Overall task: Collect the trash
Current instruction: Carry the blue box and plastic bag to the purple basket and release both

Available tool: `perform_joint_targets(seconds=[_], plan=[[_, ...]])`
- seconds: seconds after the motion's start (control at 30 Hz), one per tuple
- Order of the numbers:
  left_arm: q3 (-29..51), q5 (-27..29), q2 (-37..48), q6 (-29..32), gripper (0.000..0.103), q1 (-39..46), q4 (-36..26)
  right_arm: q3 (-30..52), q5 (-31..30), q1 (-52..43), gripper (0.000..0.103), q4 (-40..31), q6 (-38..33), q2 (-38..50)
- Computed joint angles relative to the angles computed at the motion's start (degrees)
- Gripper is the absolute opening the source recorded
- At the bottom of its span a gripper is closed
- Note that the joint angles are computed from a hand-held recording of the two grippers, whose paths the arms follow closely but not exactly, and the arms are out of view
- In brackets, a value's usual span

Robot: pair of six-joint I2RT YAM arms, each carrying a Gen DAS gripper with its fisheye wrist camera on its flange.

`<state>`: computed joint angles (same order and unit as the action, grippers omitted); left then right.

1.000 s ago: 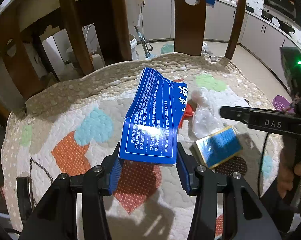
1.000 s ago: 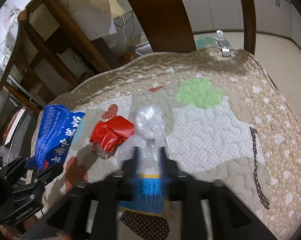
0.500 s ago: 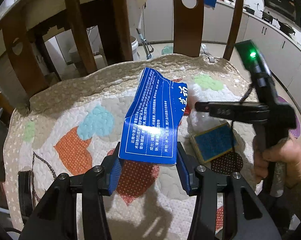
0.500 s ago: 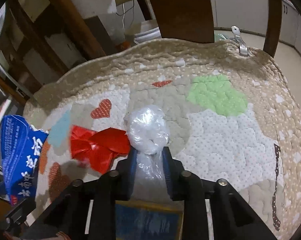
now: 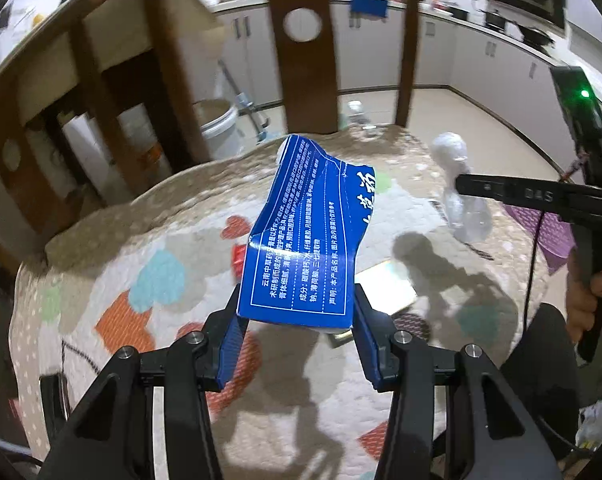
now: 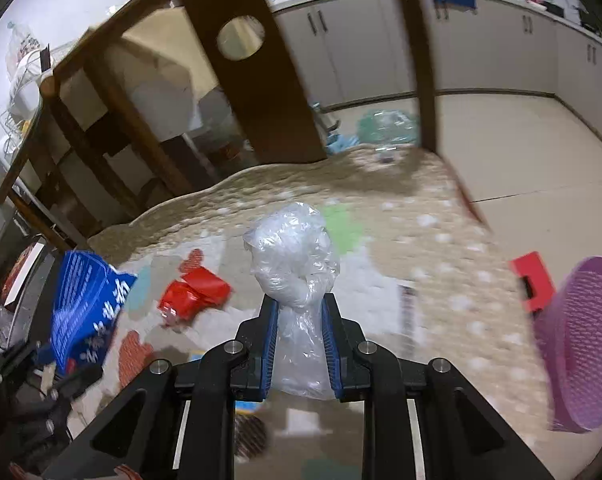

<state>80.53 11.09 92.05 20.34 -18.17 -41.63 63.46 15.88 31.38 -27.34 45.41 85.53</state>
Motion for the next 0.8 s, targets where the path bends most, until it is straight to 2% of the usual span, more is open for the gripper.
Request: perform_joint_targets(seconds=[0.3, 0.43, 0.6, 0.8], plan=[[3.4, 1.0, 1.0, -1.7, 0.048, -10.4, -2.3, -15.6, 6.1, -3.5, 0.023, -12.0, 4.9, -25.8], [6.1, 0.7, 3.3, -3.3, 0.048, -16.2, -2.7, -20.1, 6.4, -8.6, 0.023, -18.4, 5.9, -36.5], [10.8, -0.1, 8.2, -5.9, 0.048, -23.6, -3.0, -24.3, 1.9, -20.4, 0.023, -23.5, 2.3, -47.2], [22.7, 1.2, 18.4, -10.1, 0.048, -30.7, -6.8, -28.8, -7.4, -36.5, 0.023, -23.0, -5.7, -53.2]])
